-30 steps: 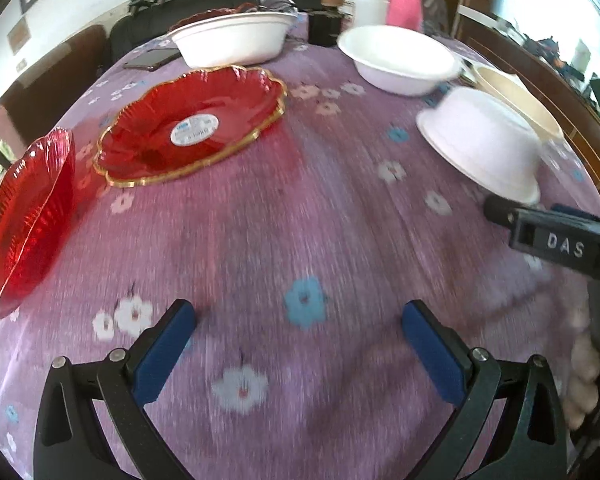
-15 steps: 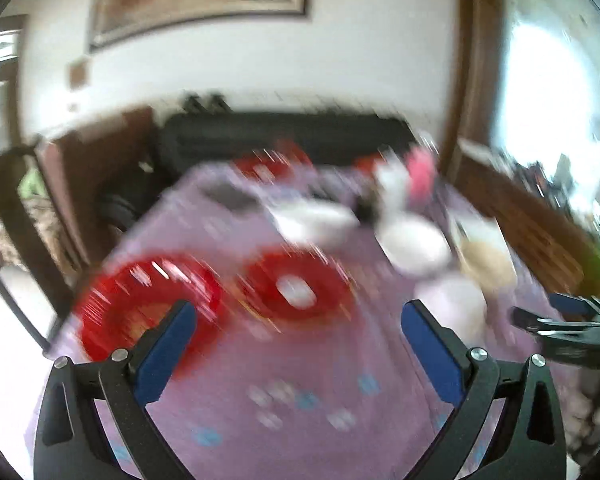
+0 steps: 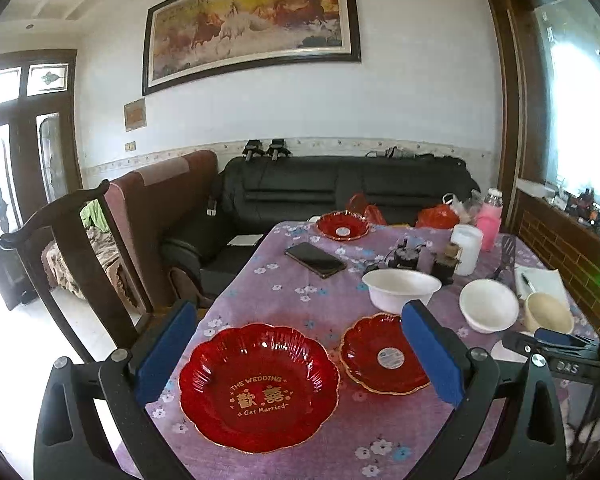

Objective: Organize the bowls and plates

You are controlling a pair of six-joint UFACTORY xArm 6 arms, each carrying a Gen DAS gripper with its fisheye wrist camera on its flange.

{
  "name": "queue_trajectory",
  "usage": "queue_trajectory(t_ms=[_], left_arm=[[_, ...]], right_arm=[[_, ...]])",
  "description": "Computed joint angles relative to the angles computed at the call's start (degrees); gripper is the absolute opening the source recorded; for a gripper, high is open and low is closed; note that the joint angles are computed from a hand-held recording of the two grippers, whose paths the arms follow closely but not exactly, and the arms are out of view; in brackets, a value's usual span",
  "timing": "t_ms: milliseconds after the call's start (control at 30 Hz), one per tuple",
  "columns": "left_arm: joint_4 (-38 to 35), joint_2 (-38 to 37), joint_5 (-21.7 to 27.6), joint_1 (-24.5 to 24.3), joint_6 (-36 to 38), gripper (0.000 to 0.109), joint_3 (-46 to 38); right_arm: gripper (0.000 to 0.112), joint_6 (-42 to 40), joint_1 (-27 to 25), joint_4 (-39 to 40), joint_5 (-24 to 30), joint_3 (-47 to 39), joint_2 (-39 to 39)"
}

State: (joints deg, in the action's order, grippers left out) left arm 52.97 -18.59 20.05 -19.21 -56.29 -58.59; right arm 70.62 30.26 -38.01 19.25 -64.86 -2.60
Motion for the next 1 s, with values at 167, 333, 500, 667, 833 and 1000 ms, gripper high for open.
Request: queue_trajectory(t_ms=[167, 333, 500, 667, 833, 1000], left_arm=[[-13.33, 7.81, 2.82, -0.86, 11.4, 0.103, -8.75], [-16.6, 17.13, 8.77, -2.61, 17.45, 0.103, -20.51], [-32.87, 29.87, 15.66, -3.16, 31.43, 0.103, -31.56], [-45.96, 40.89, 20.19, -1.68, 36.56, 0.099, -41.88], [-45.6, 47.34, 24.4, -2.51, 36.01, 0.094, -48.25], [-46.91, 47.49, 23.76, -2.29, 36.14, 0.094, -48.25]], right_arm=[[0.098, -6.44, -1.24, 6.83, 1.49, -8.58, 9.73], [0.088, -9.61, -1.88, 11.27, -0.12, -14.97, 17.48], [0.084, -19.42, -2.35, 23.21, -4.09, -13.96, 20.42], [0.082, -29.11, -2.44, 33.57, -4.1, -14.38, 22.05], [0.073, -35.1, -2.1, 40.16, -2.58, -16.22, 24.08], [0.049, -35.33, -1.66, 38.61, -1.49, -18.47, 25.66]])
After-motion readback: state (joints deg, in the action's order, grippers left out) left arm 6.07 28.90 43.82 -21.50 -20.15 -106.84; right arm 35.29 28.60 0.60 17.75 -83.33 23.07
